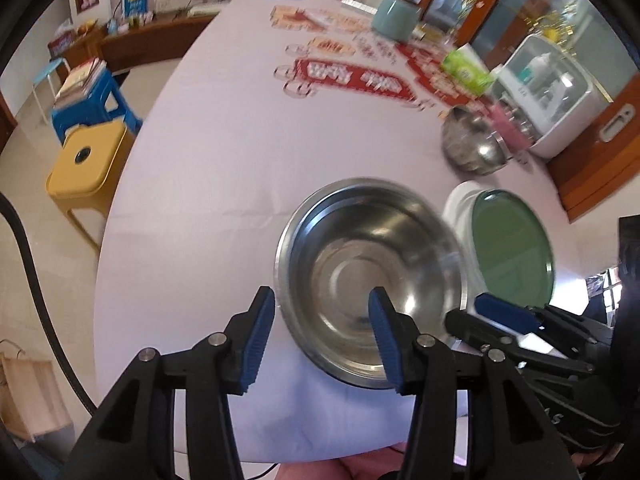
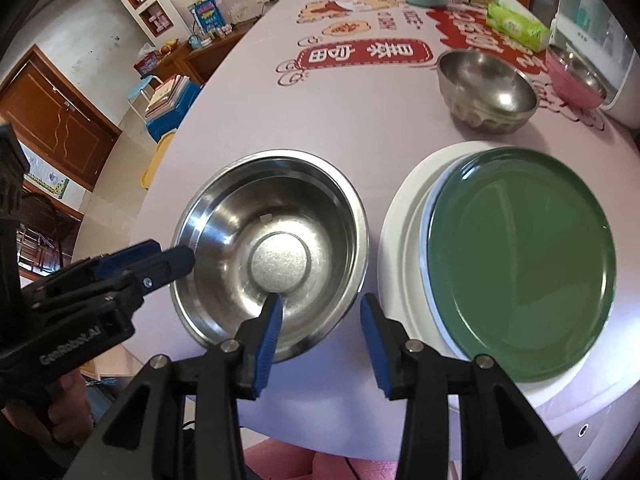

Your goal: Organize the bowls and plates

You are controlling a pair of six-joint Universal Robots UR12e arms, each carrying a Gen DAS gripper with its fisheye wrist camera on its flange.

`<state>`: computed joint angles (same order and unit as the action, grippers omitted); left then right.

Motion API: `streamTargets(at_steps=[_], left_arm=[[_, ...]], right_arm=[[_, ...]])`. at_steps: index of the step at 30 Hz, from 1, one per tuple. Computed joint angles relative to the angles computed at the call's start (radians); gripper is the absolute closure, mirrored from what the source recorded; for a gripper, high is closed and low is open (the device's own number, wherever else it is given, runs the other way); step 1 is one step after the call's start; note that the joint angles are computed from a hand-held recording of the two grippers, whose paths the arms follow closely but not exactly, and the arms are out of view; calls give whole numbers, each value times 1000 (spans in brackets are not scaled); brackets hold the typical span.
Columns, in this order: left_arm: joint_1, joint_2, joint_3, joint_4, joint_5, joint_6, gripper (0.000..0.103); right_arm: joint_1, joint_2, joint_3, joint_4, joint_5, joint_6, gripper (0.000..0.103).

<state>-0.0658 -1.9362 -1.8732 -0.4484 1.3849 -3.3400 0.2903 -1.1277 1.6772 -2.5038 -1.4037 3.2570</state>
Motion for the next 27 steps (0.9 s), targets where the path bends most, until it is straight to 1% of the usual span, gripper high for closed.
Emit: streamTargets(at_steps=[3,7,12,14,18,20,21,23,25,27], left_arm=[[-3,19,-27,60,-11,-4,52],[-1,45,-54,95,-35,-23,51],[0,76,-89,156,-36,-30,51],[-2,87,-99,181,-27,-32,50],[-14,101,-100,198,11,-38,43],[-21,106,-95,203,33,-39,39],[-25,107,-92,205,40,-41,36],[-34,109,-83,212,53,-50,32],[-43,108,-74,213,62,-55,24],[-57,103,-58,218,70,-63,19]], right_arm=[[3,-18,27,-49,-9,-3,62],[8,-38,66,-151,-33,-5,62],[13,-51,101,-281,-69,5,62],[14,-56,112,-331,-93,9,55],[10,-63,134,-429,-129,28,48],[7,-66,141,-460,-137,30,44],[3,-68,146,-479,-140,28,43],[-4,-73,153,-505,-145,21,38],[-14,-78,163,-530,-145,15,37],[-24,-84,174,-549,-140,8,36]])
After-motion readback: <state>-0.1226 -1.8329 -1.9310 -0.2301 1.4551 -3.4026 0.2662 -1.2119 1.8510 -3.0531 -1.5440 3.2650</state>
